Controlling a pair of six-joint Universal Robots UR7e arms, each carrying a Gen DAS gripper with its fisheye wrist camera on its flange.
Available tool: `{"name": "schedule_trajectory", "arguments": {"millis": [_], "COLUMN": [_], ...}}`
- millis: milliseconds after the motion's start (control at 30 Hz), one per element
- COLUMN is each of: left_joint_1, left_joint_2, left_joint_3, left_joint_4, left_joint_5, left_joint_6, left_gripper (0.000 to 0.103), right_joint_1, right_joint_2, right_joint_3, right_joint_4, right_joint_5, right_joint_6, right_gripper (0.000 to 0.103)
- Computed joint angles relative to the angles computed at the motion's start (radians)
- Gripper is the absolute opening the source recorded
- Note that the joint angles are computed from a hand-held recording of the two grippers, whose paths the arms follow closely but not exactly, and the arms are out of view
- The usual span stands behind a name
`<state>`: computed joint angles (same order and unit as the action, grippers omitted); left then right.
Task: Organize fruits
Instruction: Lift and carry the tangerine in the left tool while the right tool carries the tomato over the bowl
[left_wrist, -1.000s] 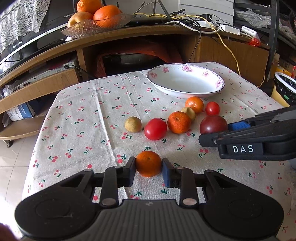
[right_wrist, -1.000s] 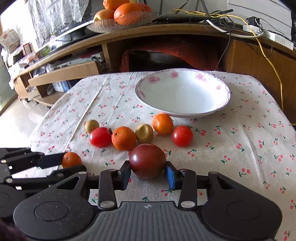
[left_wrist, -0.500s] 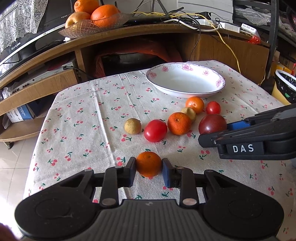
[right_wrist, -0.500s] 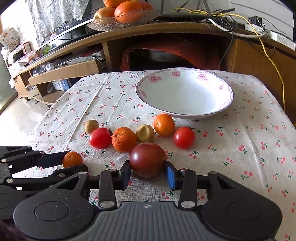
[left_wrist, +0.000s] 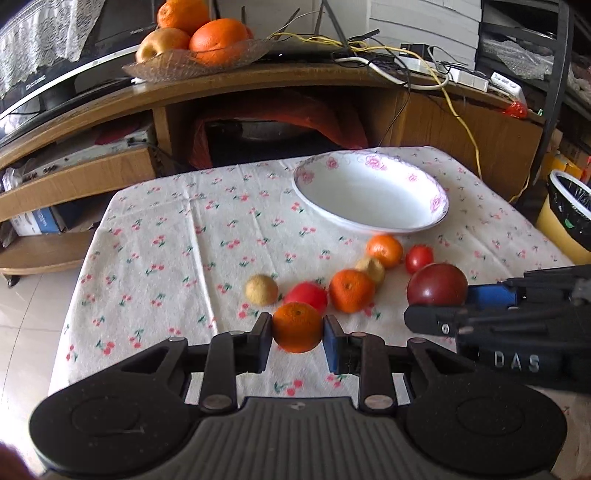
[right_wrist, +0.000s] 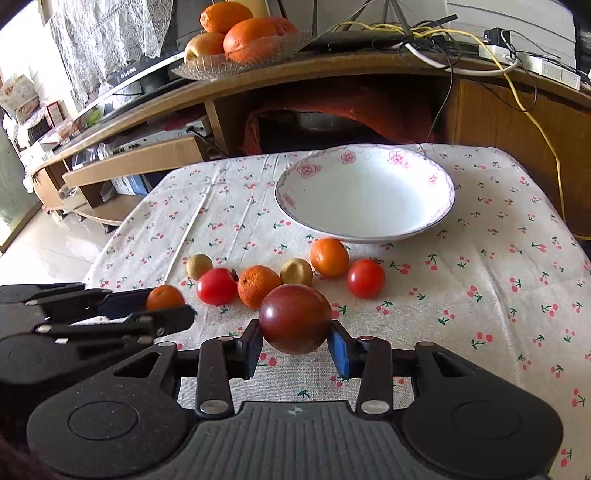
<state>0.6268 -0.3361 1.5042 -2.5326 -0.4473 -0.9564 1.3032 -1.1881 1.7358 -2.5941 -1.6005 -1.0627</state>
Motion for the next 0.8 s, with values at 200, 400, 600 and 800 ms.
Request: {"name": "schedule_trajectory", "arguments": {"millis": [200, 400, 600, 800], "left_joint_1": [0.000, -0.005, -0.012, -0.028], "left_joint_2": [0.018, 0.026, 0.029, 0.029], "left_joint_3": [-0.049, -0.072, -0.080, -0.078], "left_joint_4": [-0.049, -0.082, -0.094, -0.166], "left_joint_5": [0.001, 0.011, 0.021, 0.035], "left_joint_6": [0.088, 0.141, 0.163, 0.221], "left_gripper": [0.037, 0.037, 0.037, 0.037], "right_joint_1": [0.008, 0.010, 0.015, 0.022], "right_joint_2": [-0.013, -0.019, -0.027, -0.052], "right_joint_3": [-0.007, -0.018, -0.015, 0.001], "right_joint_4": [0.004, -0.001, -0.016, -0.048], "right_joint_5": [0.014, 0.028, 0.036, 0.044], "right_joint_6": [0.025, 0.054, 0.059, 0.061], "right_gripper": [0.034, 0.034, 0.034, 0.034]}}
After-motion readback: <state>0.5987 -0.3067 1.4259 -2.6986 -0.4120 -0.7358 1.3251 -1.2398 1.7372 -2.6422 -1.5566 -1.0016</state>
